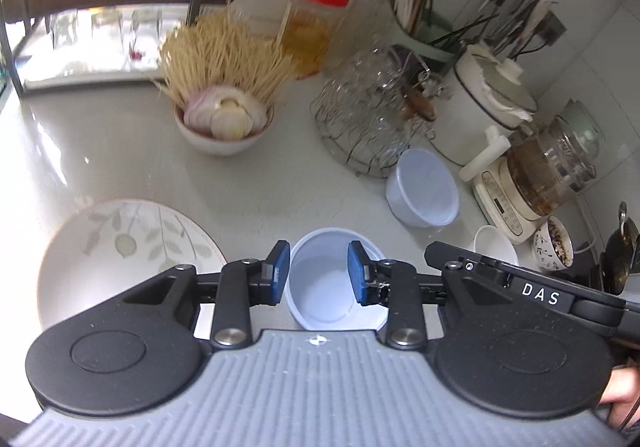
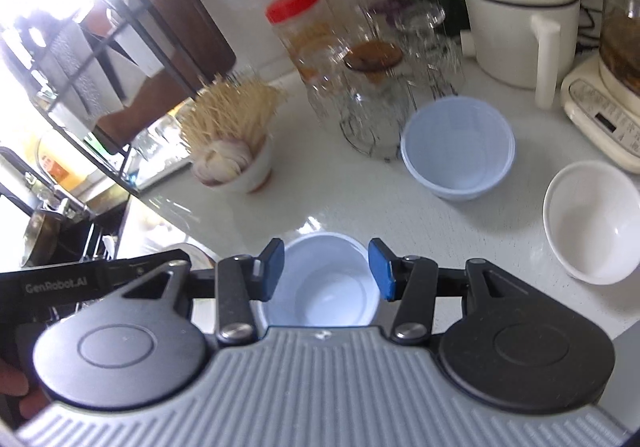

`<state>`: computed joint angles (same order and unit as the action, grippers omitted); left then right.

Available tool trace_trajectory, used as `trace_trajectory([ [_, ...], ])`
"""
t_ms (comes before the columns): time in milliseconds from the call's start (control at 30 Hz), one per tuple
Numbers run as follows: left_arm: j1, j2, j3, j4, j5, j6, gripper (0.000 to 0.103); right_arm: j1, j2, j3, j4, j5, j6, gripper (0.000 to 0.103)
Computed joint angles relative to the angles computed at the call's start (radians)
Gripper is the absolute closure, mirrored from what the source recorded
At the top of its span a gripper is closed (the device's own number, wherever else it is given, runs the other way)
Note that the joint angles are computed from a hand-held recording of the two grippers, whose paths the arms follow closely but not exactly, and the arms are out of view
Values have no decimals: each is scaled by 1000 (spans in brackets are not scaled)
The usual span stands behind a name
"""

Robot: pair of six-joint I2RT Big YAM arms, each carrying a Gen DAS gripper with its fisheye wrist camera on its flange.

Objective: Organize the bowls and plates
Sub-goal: 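Lower the blue bowl onto the counter and open both grippers, then move both open grippers to the second light blue bowl by the glass rack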

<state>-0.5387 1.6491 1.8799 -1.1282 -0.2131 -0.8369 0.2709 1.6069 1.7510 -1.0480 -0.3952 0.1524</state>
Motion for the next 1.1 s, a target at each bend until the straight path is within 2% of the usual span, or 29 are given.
trace_trajectory([
  [133,-8,-29,-11,-5,1,10,62,9,-29,-4,-10,11,47,53],
  [300,-24,-75,-50,4,-14,28,61,37,-79,-36,4,54,59,53],
  [667,-25,-165,-140,54,0,82,60,97,-159,-100,19,145,121,53],
  [1100,-26,-203,-160,86,59,218,58,149,-263,-181,63,295,218,53],
])
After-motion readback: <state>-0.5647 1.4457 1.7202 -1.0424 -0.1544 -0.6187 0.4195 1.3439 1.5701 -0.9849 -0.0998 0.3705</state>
